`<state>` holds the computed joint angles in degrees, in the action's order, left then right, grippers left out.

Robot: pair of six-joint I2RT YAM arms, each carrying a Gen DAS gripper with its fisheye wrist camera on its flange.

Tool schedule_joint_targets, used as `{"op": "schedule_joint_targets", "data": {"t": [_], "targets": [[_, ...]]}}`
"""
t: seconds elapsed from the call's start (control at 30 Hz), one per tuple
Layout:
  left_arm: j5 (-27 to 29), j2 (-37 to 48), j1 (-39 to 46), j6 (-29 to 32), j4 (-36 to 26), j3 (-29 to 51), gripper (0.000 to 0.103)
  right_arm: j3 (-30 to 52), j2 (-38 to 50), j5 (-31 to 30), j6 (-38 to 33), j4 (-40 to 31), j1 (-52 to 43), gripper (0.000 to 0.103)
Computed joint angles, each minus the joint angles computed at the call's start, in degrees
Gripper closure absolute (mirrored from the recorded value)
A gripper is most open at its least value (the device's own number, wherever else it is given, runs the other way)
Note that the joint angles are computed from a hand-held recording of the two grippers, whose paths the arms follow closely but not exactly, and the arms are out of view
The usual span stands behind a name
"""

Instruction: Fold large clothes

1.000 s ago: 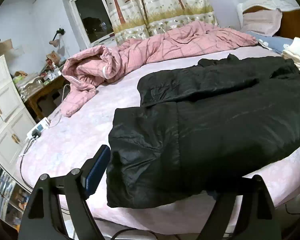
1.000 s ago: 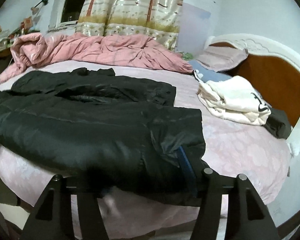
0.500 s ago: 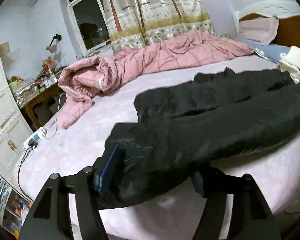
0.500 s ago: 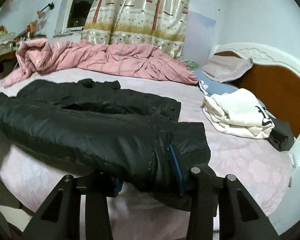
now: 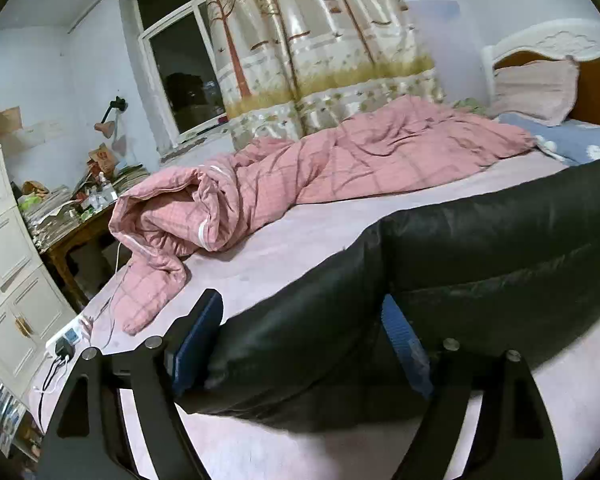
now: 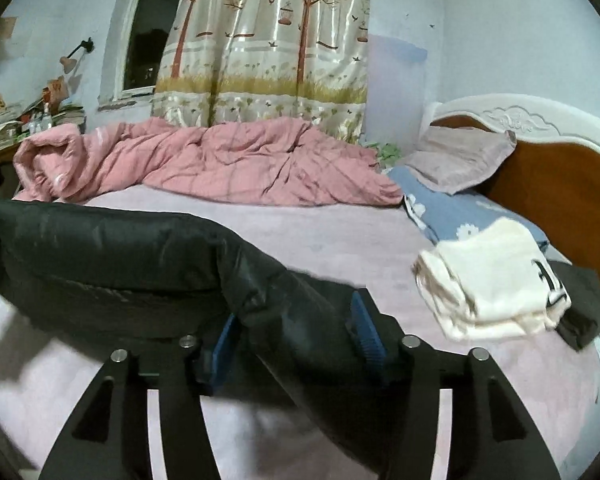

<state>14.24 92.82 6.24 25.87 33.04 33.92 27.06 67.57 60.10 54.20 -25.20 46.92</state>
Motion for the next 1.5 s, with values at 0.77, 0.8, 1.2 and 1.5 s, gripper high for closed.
{"op": "schedule_joint_targets", "data": {"t": [0.77, 0.8, 1.2, 1.5], "targets": [[-4.60, 22.91, -4.15, -3.96, 9.85, 13.06, 0.006, -4.18, 22.18, -10.92, -27.06, 45.25, -24.14, 0.020], [-2.08, 21.24, -3.14, -4.63, 11.10, 11.50, 0.003, -5.80, 19.26, -10.93, -26.82, 45.46, -23.13, 0.019], [12.52, 9.49, 0.78, -6.34, 11.01, 0.89, 0.000, -12.21, 6.15, -4.79, -24.35, 43.18, -4.30, 0.000], [13.88, 6.10, -0.38, -5.29, 6.18, -0.23, 0.000, -15.62, -5.34, -8.23, -23.66, 41.27, -3.46, 0.000]]}}
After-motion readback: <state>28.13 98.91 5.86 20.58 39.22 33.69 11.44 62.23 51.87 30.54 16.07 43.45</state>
